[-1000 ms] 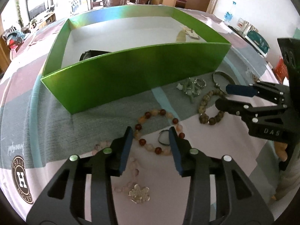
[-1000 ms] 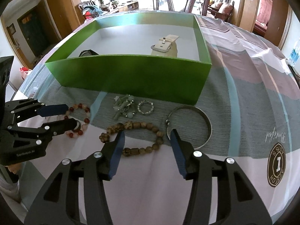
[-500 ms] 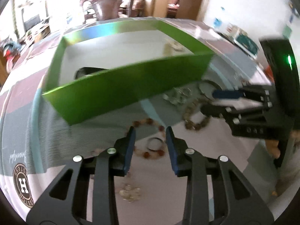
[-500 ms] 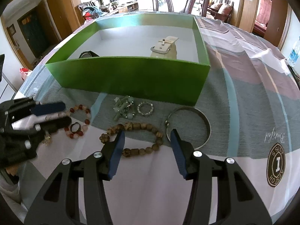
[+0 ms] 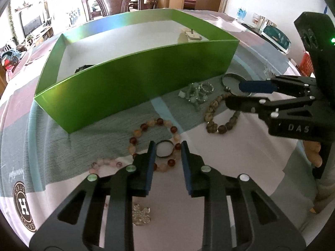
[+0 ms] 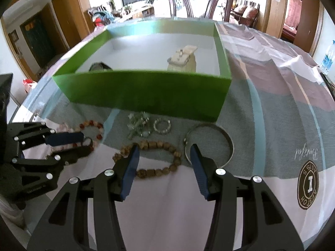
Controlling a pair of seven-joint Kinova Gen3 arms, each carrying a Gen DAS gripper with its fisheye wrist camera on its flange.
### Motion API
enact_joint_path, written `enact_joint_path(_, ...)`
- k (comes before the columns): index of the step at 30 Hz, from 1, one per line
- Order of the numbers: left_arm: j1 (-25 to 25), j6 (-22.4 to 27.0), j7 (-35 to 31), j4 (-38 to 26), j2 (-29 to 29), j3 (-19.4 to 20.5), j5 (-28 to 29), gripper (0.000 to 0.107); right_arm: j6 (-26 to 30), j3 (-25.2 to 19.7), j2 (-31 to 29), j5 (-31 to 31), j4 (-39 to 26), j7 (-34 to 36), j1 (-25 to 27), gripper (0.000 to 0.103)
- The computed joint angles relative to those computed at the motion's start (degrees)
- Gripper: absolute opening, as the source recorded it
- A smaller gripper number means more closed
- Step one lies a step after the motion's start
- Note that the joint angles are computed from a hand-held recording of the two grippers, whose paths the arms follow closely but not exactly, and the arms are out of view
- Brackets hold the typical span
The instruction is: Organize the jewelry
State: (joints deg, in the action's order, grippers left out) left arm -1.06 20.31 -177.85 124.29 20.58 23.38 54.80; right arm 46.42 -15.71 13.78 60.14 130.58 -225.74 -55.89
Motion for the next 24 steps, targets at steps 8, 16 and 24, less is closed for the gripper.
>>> enact_joint_path(8, -0.65, 2.26, -0.14, -0.62, -0.14, -1.39, 0.65, 0.027, 5.91, 0.03, 3.66, 4.88, -0.86, -4.68, -2.16, 0.047)
enact_joint_path(16, 0.06, 3.63, -1.11, -0.62, -0.7, -3.11, 1.11, 0.031, 1.66, 2.02, 6.19, 5.49, -2.07, 0.15, 0.5, 0.024)
enact_joint_path(24, 2.13, 3.41, 1.01, -0.81, -0.65, -4.75, -1.25, 0.025, 1.48, 2.4, 6.73, 6.91, -2.14, 0.03, 0.39, 0.019)
